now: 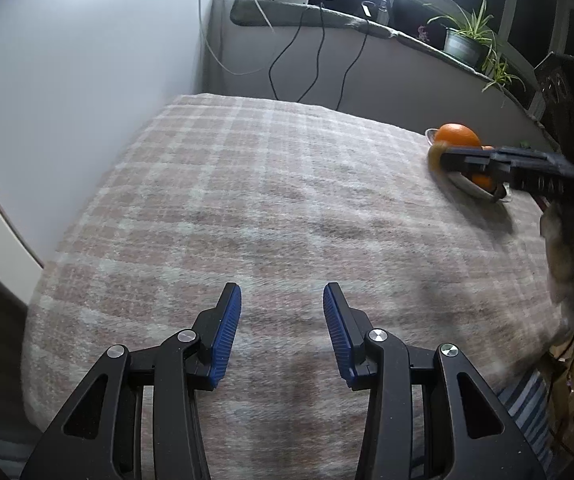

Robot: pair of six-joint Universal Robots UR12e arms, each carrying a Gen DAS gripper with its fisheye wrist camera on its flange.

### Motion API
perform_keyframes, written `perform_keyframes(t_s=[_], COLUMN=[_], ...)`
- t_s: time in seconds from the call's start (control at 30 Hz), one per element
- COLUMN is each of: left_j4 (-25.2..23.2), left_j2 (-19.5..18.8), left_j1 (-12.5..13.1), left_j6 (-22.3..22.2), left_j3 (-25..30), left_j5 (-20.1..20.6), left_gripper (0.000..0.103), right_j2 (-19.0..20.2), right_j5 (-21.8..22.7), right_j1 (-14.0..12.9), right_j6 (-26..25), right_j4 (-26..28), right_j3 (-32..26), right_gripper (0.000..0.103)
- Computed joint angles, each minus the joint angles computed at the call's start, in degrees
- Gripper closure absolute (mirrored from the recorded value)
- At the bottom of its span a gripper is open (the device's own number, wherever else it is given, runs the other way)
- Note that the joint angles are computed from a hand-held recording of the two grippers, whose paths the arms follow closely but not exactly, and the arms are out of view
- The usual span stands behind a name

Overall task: Organize fruits
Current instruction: 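Carry the kiwi in the right gripper over the plate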

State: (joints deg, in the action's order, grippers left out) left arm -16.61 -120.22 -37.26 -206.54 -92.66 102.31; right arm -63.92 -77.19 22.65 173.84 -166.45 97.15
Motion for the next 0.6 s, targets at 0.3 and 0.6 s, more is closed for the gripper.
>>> perform_keyframes(t_s=[0.3, 0.6], left_j4=[0.04, 0.30], left_j2=[-0.29, -0.14], left_j1=[-0.51, -0.88], left_j6=[0.77, 0.78], left_j3=[1.08, 1.67], left_j5=[-0.24, -0.14], left_gripper=[0.062, 0.062], right_j2=[-1.68, -0.53], right_j5=[-5.33, -9.91], right_j1=[-4.15, -7.68], right_j6=[2.50, 5.82], right_j4=[-2.28, -0.94], right_j3=[0.82, -1.08], right_gripper=[0.075, 0.075])
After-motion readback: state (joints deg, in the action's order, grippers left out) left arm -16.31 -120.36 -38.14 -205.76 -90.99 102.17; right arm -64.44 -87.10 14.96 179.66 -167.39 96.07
